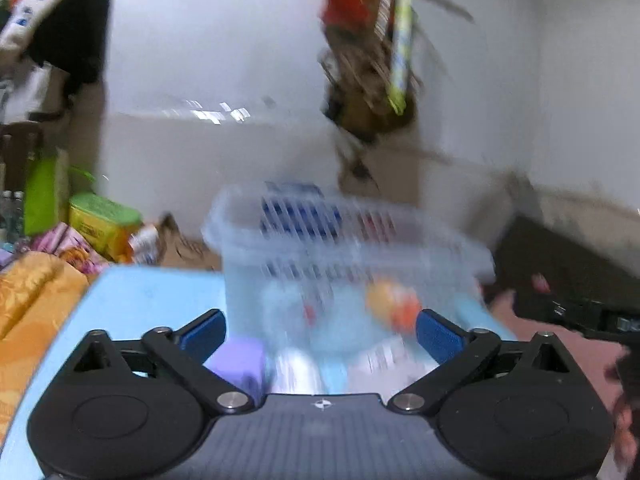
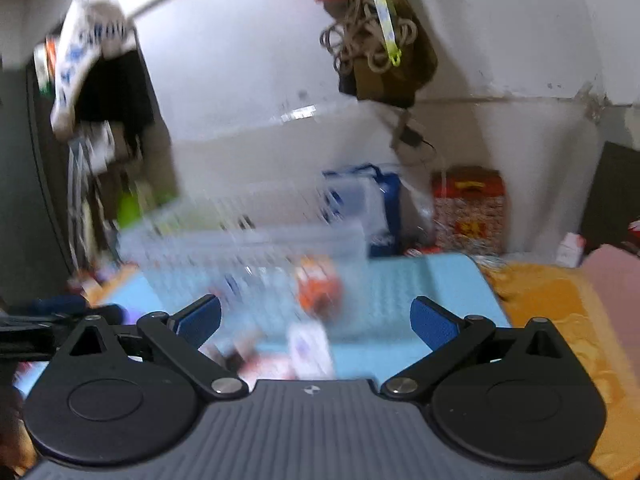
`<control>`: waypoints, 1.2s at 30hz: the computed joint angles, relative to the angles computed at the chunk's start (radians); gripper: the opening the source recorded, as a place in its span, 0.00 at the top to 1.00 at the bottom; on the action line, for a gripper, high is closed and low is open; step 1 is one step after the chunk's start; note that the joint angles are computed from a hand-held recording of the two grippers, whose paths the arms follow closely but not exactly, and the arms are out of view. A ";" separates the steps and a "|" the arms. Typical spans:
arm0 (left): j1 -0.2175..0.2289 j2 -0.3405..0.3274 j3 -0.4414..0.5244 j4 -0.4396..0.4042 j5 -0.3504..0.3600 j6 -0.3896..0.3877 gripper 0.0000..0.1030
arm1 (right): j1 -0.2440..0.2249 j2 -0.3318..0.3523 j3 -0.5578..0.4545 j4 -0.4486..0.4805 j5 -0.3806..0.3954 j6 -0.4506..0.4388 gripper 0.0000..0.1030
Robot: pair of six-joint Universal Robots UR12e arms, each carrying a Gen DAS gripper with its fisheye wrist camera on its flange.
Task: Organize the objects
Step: 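Grasp the white tissue pack with the right tool while the left tool grasps the red wrapped ball, then carry both items over the basket and open both tools to release them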
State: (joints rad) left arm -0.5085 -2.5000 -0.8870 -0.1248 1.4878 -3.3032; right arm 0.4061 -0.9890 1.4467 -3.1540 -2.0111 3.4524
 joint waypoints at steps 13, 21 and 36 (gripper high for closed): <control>0.016 0.078 -0.150 -0.110 -0.129 0.150 0.19 | 0.004 0.002 -0.015 0.123 0.000 -0.006 0.29; 0.009 0.084 -0.173 -0.186 -0.091 0.219 0.43 | -0.008 0.011 -0.025 0.198 0.045 0.031 0.54; 0.007 0.081 -0.183 -0.077 -0.058 0.225 0.51 | -0.004 -0.012 0.010 0.134 0.030 0.009 0.74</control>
